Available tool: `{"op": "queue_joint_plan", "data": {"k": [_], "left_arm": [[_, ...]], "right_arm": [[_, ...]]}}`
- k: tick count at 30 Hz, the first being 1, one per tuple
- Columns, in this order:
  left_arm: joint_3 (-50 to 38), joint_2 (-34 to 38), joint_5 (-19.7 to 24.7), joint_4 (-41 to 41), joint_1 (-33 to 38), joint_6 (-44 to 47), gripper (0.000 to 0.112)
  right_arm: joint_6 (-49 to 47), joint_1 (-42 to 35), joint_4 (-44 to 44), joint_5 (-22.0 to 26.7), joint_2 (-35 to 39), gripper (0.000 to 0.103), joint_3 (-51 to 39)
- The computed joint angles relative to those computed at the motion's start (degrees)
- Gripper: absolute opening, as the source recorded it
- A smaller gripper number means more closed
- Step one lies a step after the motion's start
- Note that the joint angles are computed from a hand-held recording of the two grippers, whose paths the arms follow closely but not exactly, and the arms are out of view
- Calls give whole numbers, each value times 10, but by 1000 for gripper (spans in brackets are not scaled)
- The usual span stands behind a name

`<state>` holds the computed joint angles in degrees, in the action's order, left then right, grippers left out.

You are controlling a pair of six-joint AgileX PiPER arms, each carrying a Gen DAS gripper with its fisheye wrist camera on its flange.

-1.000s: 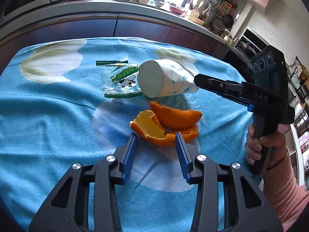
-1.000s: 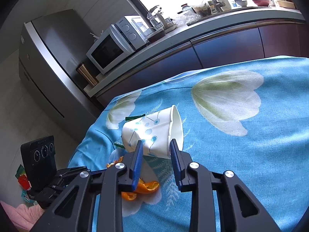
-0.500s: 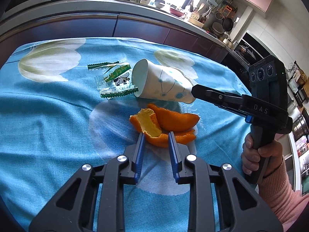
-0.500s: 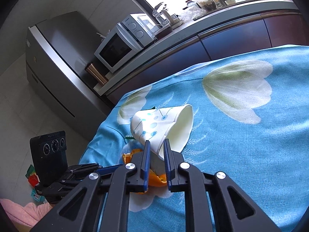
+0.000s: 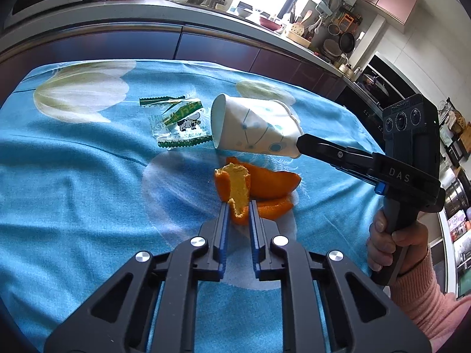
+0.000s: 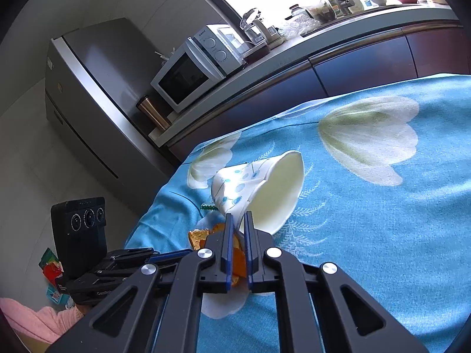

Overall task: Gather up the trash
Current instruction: 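Lift the white paper cup and orange peel and carry them over the teal bin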

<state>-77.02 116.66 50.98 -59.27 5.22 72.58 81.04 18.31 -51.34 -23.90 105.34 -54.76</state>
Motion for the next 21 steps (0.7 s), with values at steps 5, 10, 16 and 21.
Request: {"op": "queue_joint_plan", "data": {"k": [5,10,16,21], "left_arm": [[9,-8,10,-8,16,9,11],[24,-19,23,-20,37,27,10],[41,-36,32,-28,65,42,10],[52,-46,37,-31,89,55,10]], "right_arm": [[-49,11,54,2,-16,4,18],[-79,19,90,-1,-28,4,31],[-127,36,145,5,-41,4,45],[-153,47,178,5,-53,4,53]]}}
